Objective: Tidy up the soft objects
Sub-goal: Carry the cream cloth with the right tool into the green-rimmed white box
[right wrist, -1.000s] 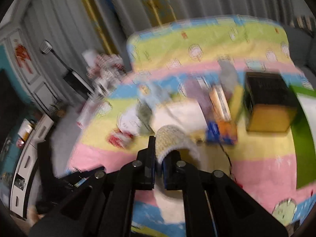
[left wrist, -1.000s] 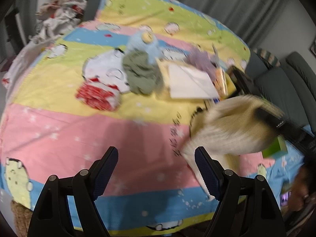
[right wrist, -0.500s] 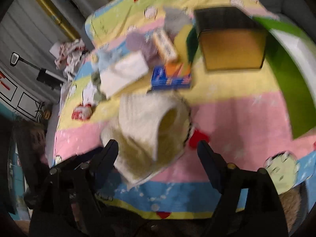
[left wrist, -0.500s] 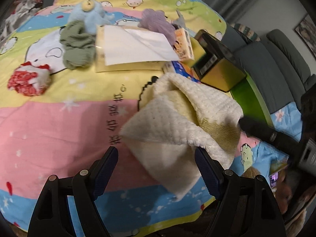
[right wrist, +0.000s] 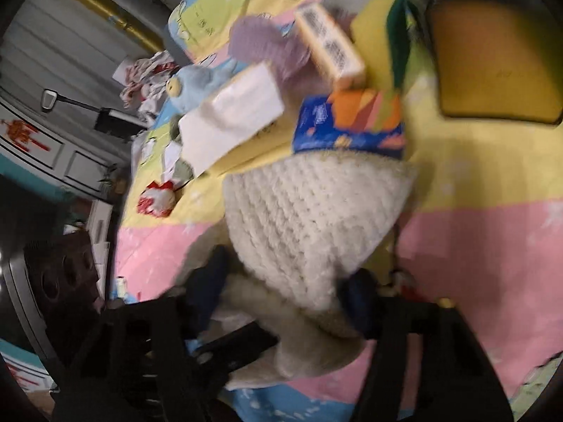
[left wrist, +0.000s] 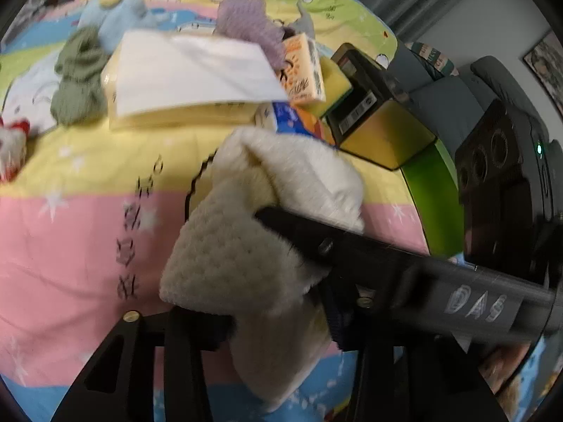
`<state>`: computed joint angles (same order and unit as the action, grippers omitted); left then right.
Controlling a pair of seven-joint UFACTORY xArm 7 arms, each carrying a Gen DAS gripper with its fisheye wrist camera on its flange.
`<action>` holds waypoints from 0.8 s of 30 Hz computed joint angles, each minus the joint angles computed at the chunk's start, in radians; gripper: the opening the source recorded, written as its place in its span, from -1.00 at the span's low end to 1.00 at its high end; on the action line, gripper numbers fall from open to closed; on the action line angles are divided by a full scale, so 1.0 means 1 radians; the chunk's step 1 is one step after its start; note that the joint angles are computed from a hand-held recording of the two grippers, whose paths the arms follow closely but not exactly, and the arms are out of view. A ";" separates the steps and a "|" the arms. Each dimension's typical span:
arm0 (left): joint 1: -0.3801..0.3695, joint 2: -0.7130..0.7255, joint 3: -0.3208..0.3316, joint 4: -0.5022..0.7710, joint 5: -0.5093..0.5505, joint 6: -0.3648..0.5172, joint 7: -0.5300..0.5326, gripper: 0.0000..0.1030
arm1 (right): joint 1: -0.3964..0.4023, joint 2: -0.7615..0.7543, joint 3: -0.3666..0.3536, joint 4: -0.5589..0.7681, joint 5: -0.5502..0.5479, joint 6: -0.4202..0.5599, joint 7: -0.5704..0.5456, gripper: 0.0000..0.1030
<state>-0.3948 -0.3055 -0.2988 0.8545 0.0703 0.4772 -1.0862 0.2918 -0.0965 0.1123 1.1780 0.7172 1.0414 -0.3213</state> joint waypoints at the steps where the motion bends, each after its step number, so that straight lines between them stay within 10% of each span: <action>1: 0.001 0.010 -0.001 0.016 0.008 0.009 0.009 -0.17 | 0.000 -0.011 0.000 -0.013 0.006 -0.015 0.001 -0.17; 16: -0.070 0.328 0.021 0.483 0.106 -0.129 0.321 -0.24 | -0.077 -0.184 -0.112 0.001 0.023 -0.282 0.046 -0.31; 24: -0.140 0.617 0.026 0.849 -0.057 -0.086 0.615 -0.24 | -0.133 -0.178 -0.153 0.015 -0.063 -0.402 0.144 -0.31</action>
<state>-0.5345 0.3114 -0.2729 1.7040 0.0129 0.3912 -0.4711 0.1587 -0.2746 -0.0406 1.1934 0.6541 0.6390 -0.1774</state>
